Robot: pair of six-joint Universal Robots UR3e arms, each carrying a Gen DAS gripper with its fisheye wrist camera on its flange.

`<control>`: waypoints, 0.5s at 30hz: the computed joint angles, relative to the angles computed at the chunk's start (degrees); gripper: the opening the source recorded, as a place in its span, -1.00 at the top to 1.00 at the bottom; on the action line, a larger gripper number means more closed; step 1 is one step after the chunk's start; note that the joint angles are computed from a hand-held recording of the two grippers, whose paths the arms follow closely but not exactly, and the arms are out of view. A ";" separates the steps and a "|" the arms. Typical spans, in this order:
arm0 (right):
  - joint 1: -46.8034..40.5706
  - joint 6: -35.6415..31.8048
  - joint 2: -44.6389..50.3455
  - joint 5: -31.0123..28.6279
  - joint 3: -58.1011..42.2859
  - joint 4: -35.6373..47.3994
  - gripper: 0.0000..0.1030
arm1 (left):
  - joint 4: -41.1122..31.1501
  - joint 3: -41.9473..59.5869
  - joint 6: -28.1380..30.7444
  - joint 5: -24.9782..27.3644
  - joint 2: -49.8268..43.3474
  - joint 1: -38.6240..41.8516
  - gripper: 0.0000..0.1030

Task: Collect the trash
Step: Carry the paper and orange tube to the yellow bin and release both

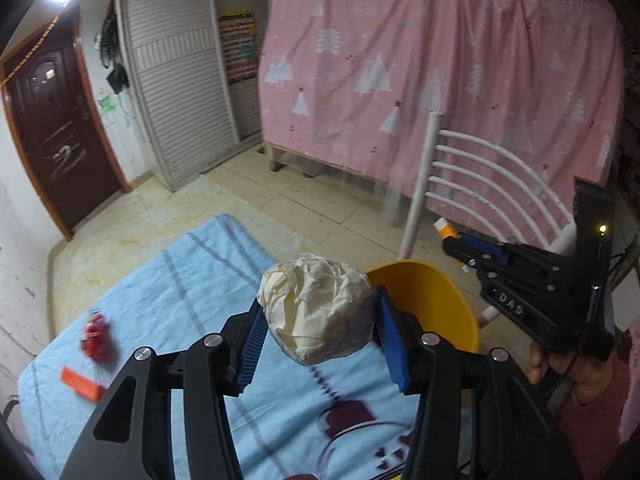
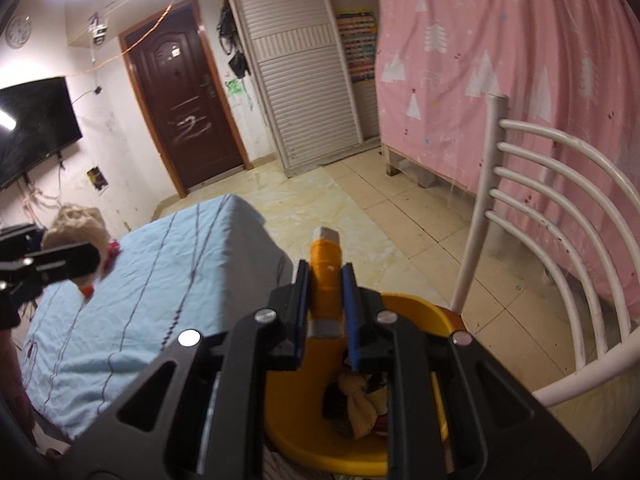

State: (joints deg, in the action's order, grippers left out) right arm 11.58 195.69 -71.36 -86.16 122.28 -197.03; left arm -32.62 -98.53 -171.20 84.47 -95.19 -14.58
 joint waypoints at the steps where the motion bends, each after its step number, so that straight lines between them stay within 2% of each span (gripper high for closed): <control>1: -1.08 0.01 -0.29 0.64 0.84 -0.41 0.70 | 0.03 1.74 -0.64 -0.16 -2.08 -1.11 0.16; 8: -5.55 0.99 -1.29 2.44 3.89 -1.34 0.68 | -1.02 11.15 -3.30 -0.18 -12.69 -6.23 0.16; 9: -6.05 1.25 -1.18 2.62 3.94 -1.18 0.63 | -1.61 12.49 -3.69 0.10 -13.95 -6.82 0.15; 12: -7.68 2.15 -0.61 3.42 4.64 -1.91 0.27 | -3.34 16.67 -4.47 1.37 -17.75 -8.34 0.08; 15: -8.44 2.55 0.00 4.29 5.05 -2.70 0.20 | -3.29 17.94 -4.62 1.95 -19.08 -9.11 -0.18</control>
State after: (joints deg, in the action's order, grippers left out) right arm 3.14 198.24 -71.36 -81.86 127.33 -199.74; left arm -35.92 -80.59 -175.82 86.42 -114.27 -23.69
